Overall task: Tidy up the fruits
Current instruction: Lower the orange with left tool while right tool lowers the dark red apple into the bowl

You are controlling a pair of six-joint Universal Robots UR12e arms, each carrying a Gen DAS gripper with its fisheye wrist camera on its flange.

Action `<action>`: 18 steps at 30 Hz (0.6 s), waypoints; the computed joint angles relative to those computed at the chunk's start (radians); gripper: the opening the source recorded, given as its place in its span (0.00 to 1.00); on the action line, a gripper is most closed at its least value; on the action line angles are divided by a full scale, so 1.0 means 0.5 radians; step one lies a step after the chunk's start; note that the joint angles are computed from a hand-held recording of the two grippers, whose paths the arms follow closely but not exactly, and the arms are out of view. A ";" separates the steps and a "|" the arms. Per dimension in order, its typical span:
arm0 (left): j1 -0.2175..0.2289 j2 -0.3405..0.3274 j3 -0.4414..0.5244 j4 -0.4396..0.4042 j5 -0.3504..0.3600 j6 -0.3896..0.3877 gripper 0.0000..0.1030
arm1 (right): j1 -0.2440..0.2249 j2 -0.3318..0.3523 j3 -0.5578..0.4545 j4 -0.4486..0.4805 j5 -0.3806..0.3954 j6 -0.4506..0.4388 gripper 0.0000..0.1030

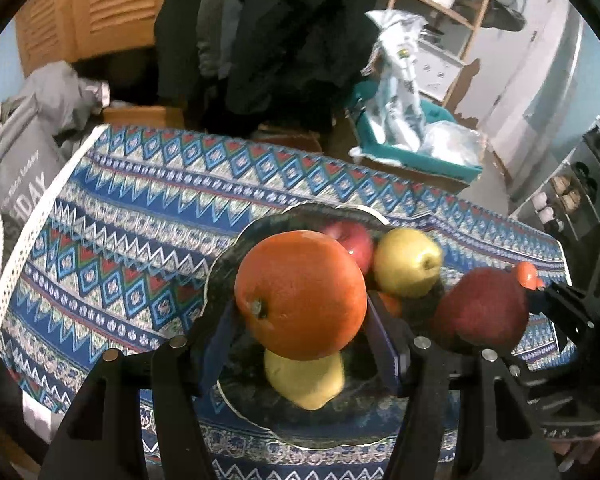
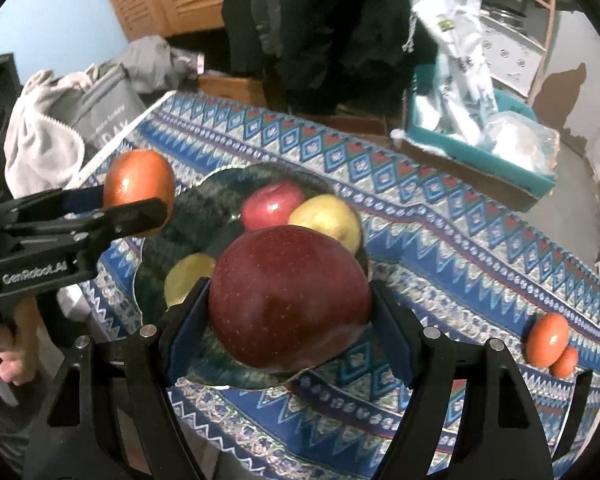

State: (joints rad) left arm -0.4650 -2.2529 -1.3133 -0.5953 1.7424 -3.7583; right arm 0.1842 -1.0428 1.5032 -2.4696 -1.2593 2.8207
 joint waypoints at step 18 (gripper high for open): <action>0.041 -0.003 -0.035 -0.161 -0.077 -0.094 0.62 | 0.073 0.070 -0.053 0.193 -0.055 -0.086 0.75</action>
